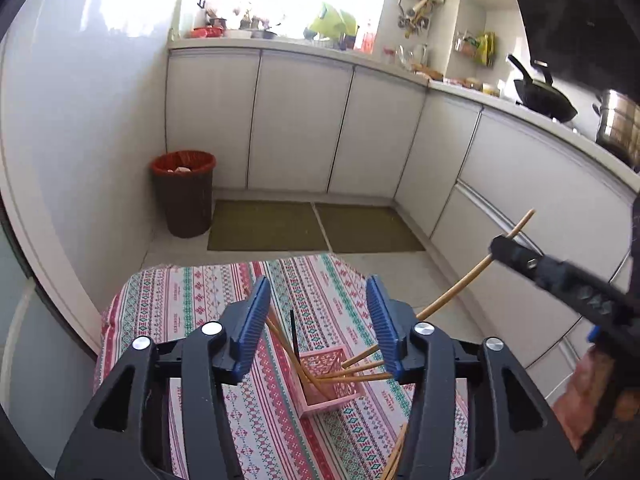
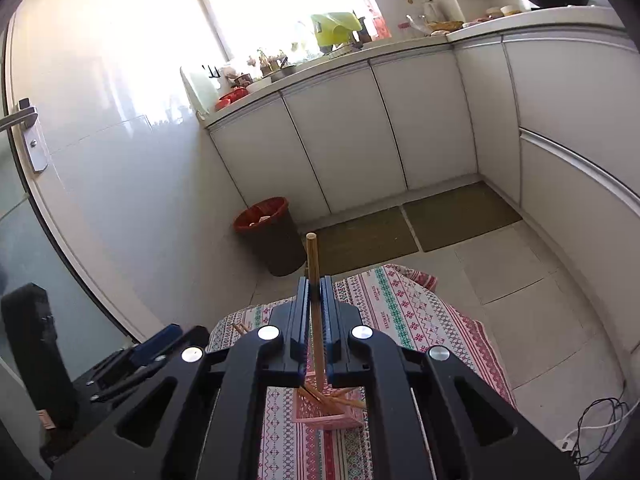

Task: Organize utensils
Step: 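Carry both chopsticks upright over the pink basket and open both tools to drop them, then grasp a wooden chopstick with the left tool while the right tool grasps another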

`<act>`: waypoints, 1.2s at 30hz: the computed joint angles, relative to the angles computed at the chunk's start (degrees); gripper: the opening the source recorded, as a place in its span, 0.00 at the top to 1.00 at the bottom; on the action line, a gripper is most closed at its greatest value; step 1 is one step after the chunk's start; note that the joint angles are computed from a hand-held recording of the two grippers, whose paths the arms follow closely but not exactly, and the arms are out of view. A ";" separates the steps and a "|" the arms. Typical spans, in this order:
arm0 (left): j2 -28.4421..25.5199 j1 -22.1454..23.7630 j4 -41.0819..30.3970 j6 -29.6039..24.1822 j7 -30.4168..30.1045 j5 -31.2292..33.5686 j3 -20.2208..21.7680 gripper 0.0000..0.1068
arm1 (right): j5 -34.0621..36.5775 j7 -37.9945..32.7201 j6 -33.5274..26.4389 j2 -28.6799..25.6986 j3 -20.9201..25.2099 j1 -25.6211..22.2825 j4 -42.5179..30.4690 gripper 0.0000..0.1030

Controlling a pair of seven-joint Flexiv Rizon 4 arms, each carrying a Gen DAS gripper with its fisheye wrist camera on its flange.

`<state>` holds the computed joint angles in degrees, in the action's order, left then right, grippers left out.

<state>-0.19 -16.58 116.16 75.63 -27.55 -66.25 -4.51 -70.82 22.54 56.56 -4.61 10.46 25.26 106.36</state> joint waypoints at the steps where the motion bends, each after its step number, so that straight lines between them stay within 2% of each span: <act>1: 0.20 0.02 0.06 0.11 0.12 -0.19 0.08 0.51 | 0.12 -0.45 -0.28 -0.54 -0.06 0.09 -0.41 0.94; 4: 0.32 0.22 -0.05 -0.21 -0.50 0.33 0.32 0.51 | 0.97 -2.08 -1.67 -2.40 -0.37 0.88 -1.84 0.94; 10: 0.90 0.54 0.37 -0.13 -1.89 2.41 0.68 0.51 | 1.76 -4.36 0.92 -5.55 -1.74 2.02 -2.99 0.89; 14: 1.60 1.18 1.14 -0.93 -5.57 7.16 1.35 0.50 | 1.30 -6.02 -3.04 -4.64 -1.54 3.84 -3.25 0.85; 17: 2.64 1.52 2.37 -1.87 -7.74 10.57 1.90 0.45 | 2.19 -6.25 -5.09 -3.16 -0.67 4.38 -2.41 0.72; 19: 3.42 1.59 3.49 -2.06 -9.44 12.59 2.26 0.36 | 2.44 -5.84 -6.98 -1.92 0.12 4.70 -1.42 0.59; 20: 3.84 1.59 4.08 -2.34 -10.07 13.48 2.47 0.36 | 2.54 -5.44 -8.29 -1.19 0.65 4.92 -0.74 0.57; 23: 5.05 1.87 6.00 -3.39 -12.87 18.59 2.98 0.26 | 3.94 -5.17 -12.26 0.49 2.41 5.57 0.90 0.40; 25: 5.47 1.97 7.26 -3.59 -14.70 21.80 3.17 0.18 | 4.49 -3.66 -13.36 1.63 3.34 5.71 2.42 0.21; 32: 5.07 3.98 8.42 -8.98 -22.86 36.05 3.26 0.11 | 7.14 -3.46 -24.38 4.53 7.04 7.74 6.09 0.11; 36: 4.10 4.85 8.25 -11.75 -26.29 43.85 2.77 0.10 | 11.62 -3.78 -26.76 6.93 8.72 8.02 9.54 0.09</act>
